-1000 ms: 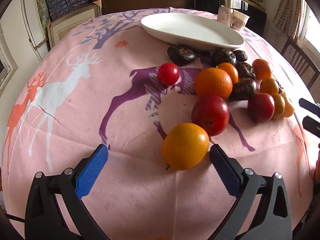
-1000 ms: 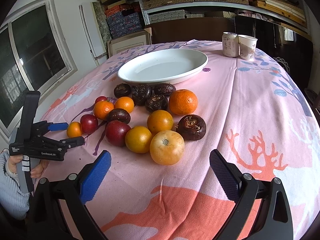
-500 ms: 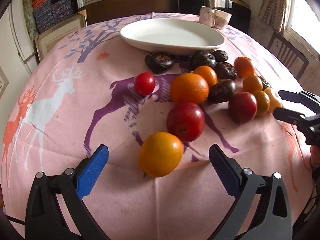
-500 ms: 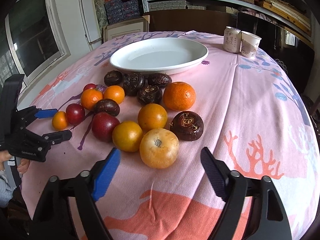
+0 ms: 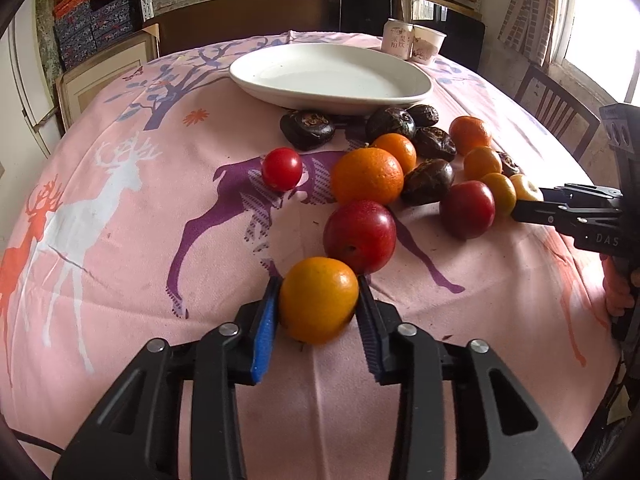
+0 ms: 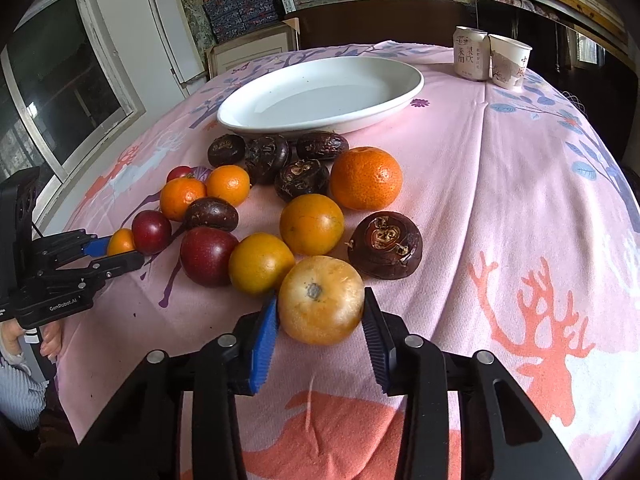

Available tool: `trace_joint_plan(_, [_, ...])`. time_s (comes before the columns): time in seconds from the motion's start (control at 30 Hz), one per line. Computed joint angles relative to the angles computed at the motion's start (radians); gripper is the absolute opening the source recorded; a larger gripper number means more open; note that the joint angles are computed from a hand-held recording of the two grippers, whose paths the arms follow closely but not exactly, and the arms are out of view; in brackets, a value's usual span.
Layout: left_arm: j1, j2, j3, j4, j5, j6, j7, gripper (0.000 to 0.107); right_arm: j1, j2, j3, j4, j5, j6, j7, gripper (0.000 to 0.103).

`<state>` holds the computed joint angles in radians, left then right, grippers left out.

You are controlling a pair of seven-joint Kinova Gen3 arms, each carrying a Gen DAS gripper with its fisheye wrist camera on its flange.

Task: Organize fruits
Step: 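Grasp the pale yellow fruit with the right tool while the left tool grasps a small orange, then carry both fruits over the white plate and open both tools to release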

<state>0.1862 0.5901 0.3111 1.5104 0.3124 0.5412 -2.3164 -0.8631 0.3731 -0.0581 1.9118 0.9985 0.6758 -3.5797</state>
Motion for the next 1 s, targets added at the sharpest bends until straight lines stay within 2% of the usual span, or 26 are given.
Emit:
trace_joint_plan(0.27, [-0.072, -0.033, 0.064, 0.059, 0.074, -0.076, -0.06, 0.036, -0.008, -0.007, 0.003, 0.012, 0.021, -0.004, -0.032, 0.04])
trace_joint_plan(0.33, [-0.06, -0.05, 0.062, 0.068, 0.077, -0.123, -0.059, 0.036, -0.032, -0.014, 0.007, 0.023, 0.058, 0.024, -0.082, 0.04])
trace_joint_plan(0.4, [-0.046, -0.052, 0.063, 0.044, 0.073, -0.133, -0.047, 0.036, -0.054, -0.02, -0.004, 0.022, 0.086, 0.085, -0.116, 0.04])
trace_joint_plan(0.47, [-0.021, -0.042, 0.06, 0.002, 0.062, -0.129, -0.033, 0.036, -0.051, -0.034, -0.022, 0.013, 0.099, 0.131, -0.114, 0.04])
trace_joint_plan(0.57, [0.045, -0.015, 0.034, -0.074, 0.031, -0.156, 0.011, 0.036, -0.017, -0.051, -0.04, -0.033, 0.095, 0.19, -0.041, 0.04])
trace_joint_plan(0.7, [0.153, 0.058, -0.037, -0.224, -0.036, -0.157, 0.124, 0.036, 0.054, -0.044, -0.028, -0.111, 0.108, 0.209, 0.055, 0.04])
trace_joint_plan(0.8, [0.224, 0.124, -0.098, -0.351, -0.096, -0.124, 0.224, 0.036, 0.118, -0.012, -0.001, -0.166, 0.103, 0.17, 0.101, 0.04])
trace_joint_plan(0.93, [0.266, 0.205, -0.126, -0.489, -0.156, -0.068, 0.306, 0.036, 0.193, 0.038, 0.04, -0.221, 0.068, 0.062, 0.149, 0.04])
trace_joint_plan(1.0, [0.286, 0.24, -0.14, -0.547, -0.183, -0.046, 0.335, 0.036, 0.201, 0.066, 0.06, -0.247, 0.044, 0.031, 0.176, 0.04])
